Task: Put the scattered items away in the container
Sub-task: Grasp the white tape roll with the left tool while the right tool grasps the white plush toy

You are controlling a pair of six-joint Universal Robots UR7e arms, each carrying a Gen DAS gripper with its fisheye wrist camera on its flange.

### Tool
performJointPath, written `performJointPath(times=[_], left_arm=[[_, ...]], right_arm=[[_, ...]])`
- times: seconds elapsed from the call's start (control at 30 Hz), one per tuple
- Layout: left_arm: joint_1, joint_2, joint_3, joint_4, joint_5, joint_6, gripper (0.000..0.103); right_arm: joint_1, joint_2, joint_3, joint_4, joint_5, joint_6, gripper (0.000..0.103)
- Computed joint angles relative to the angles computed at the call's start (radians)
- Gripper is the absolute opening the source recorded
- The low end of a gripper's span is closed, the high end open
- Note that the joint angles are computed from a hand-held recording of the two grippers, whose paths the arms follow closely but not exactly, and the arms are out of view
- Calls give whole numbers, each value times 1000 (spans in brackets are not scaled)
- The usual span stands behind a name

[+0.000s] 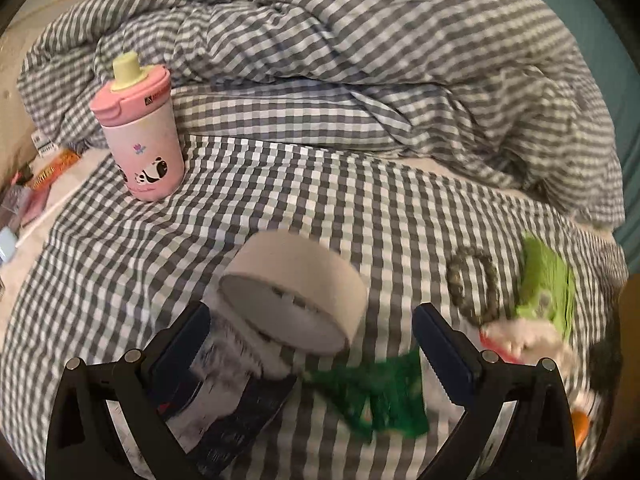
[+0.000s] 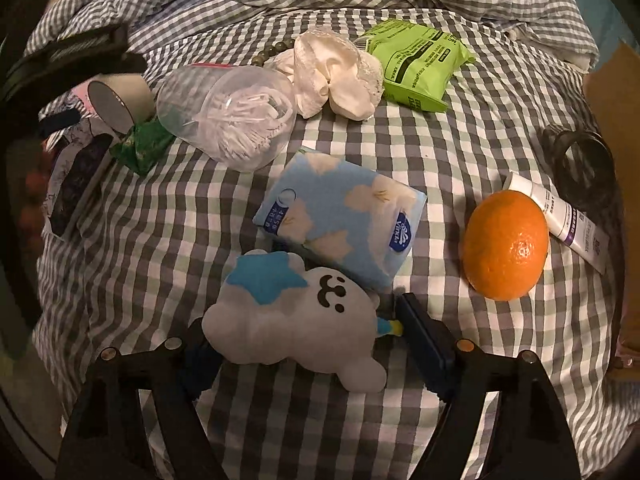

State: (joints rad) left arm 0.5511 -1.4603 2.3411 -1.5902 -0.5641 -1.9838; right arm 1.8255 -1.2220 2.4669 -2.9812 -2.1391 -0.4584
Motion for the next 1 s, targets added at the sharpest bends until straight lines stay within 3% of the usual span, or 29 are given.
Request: performJointPath(times=[0.07,0.1,0.17,0.2,0.4,0.63,0.83,1.0], left_arm=[[32,4,0,-39,20,23,97],[46,4,1,-60,22,42,69],[65,-8,20,-157,13,116,22],[62,-15,28,-176,13,125,17],[-48,-12,-1,15,23,35,8],[-212,-2,-71,226,-41,-80,8],[-336,50,-106,237,-119,-56,9],[-423,49,-91,108,-144,20,8]], right_arm=[[-2,-4,4,-6,1,-13,79],[-2,-4,5,-11,2,-21,79],[0,7,6,-32,0,-29,79],[0,3,7,-35,-1,-33,79],[2,-103,14,27,38,-57,79],[96,-201,13,67,43,-37,79],[149,-294,10,96,51,-9,79],[159,-410,14,152,49,-2,79]])
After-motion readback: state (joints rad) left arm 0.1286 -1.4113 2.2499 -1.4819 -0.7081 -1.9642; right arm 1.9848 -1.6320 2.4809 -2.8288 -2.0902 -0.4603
